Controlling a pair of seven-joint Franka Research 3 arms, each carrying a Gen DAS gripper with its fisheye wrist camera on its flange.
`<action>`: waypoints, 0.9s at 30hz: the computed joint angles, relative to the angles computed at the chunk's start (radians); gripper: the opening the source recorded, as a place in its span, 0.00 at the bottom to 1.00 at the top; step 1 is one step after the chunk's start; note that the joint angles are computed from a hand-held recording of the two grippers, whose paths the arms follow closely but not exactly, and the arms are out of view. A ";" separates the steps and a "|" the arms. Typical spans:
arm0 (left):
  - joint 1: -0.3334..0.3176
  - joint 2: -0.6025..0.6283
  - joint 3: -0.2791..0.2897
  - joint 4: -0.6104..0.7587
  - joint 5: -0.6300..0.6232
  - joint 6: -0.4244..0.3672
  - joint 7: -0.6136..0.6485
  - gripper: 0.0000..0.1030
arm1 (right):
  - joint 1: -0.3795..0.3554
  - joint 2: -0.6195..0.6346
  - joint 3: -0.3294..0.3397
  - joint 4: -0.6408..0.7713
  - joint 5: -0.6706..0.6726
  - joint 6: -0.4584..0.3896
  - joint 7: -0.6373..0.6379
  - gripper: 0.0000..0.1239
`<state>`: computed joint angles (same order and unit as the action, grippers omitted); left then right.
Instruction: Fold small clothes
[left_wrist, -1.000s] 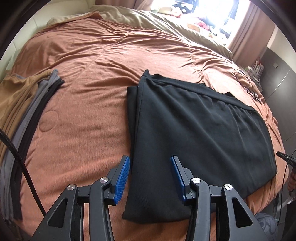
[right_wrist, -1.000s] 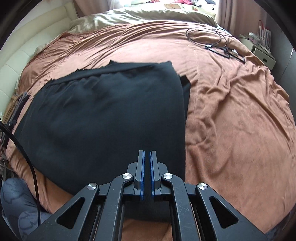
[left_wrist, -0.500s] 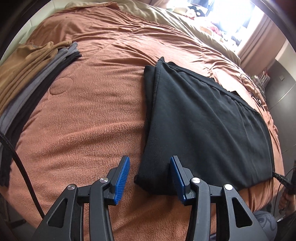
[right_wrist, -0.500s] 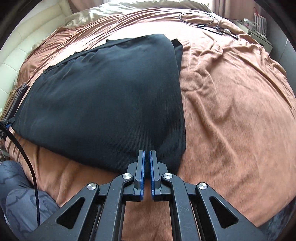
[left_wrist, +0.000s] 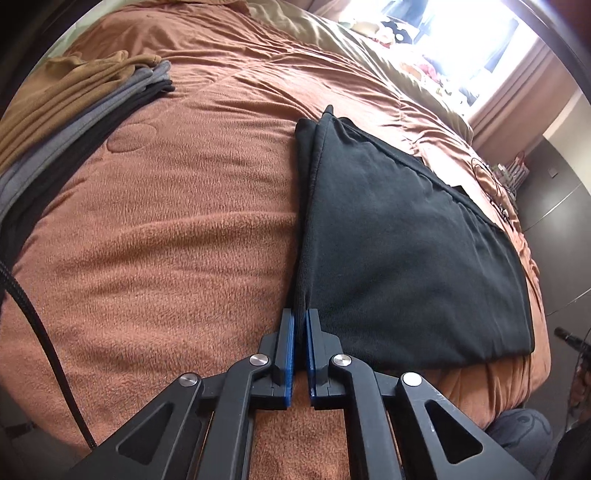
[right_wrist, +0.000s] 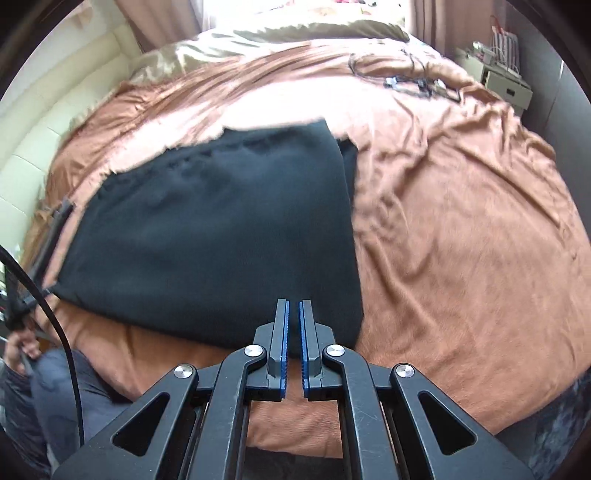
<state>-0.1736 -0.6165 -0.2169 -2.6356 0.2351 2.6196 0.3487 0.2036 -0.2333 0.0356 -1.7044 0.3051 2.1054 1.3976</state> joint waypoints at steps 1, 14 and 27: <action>-0.003 -0.004 0.001 -0.008 -0.005 0.008 -0.005 0.06 | 0.002 0.002 0.007 0.026 -0.011 -0.004 0.007 0.22; -0.020 -0.142 0.001 -0.133 -0.045 0.103 -0.096 0.10 | 0.077 0.053 0.110 0.154 -0.212 -0.010 0.123 0.55; 0.019 -0.144 -0.032 -0.165 -0.056 0.234 -0.231 0.60 | 0.178 0.176 0.107 0.130 -0.115 0.147 0.060 0.55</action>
